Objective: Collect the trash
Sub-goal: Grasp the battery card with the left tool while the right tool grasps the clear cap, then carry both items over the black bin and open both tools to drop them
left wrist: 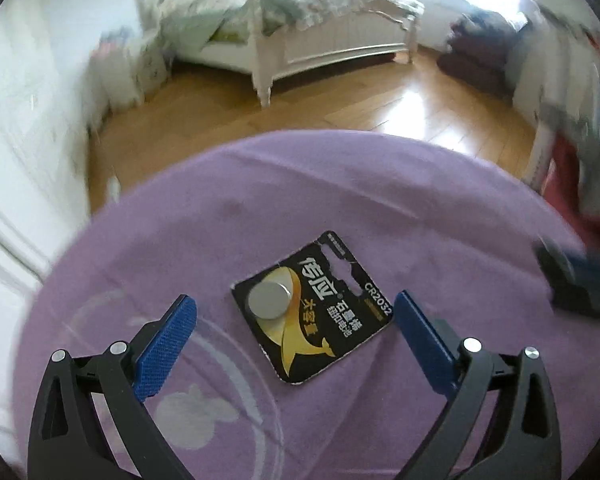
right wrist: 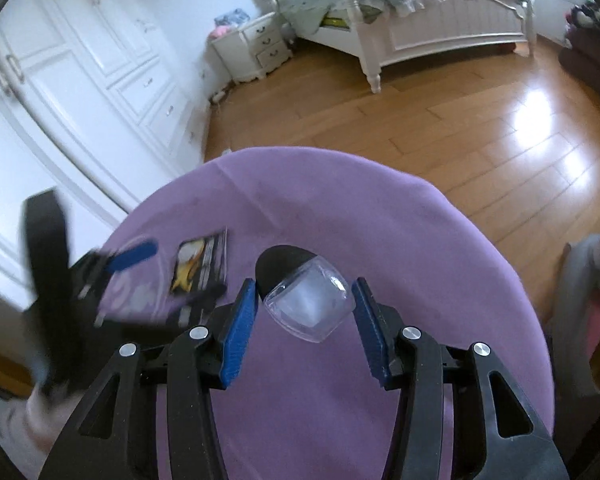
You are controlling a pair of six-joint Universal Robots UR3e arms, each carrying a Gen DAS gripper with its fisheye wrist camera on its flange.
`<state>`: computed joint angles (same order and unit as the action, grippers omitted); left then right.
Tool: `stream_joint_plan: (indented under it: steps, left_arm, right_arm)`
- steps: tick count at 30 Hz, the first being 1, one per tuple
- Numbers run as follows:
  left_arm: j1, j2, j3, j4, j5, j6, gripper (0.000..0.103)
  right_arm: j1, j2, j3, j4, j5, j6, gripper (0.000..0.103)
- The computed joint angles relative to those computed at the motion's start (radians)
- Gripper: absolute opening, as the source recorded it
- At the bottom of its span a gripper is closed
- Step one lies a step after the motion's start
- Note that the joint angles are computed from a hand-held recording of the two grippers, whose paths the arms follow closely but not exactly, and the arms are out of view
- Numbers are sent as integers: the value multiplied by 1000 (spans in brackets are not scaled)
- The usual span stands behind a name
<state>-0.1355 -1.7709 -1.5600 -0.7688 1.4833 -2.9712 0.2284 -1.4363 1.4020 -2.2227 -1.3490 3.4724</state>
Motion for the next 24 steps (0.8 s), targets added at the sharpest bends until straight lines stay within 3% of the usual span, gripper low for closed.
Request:
stream_joint_plan:
  steps: [3,6,8,11,16,21,24]
  left_arm:
    - [3,42,-64,57,24,-11,74]
    - [33,113,-145,73,-11,-7,73]
    - [77,182,-212,69,-82,1,73]
    - [156,312,-302,8,-203,17,73]
    - [170,522,-371,-84,-292,30,73]
    - [-33,635,-308,-141,-210,-33,73]
    - [-225,602,-235,-109,-98,-103,73]
  right_arm:
    - [-24,-124,147,-36,26,7,49]
    - [-39,-210,255,-73,55,30,49]
    - [-52,-271,313,-78,81,30,49]
    - [-43,-336,362,-88,107,40,49]
    - [-39,-452,423,-100,143,72,49]
    - [-82,-680,518,-83,195,118,49]
    - [-149,-858,551,3,224,134,49]
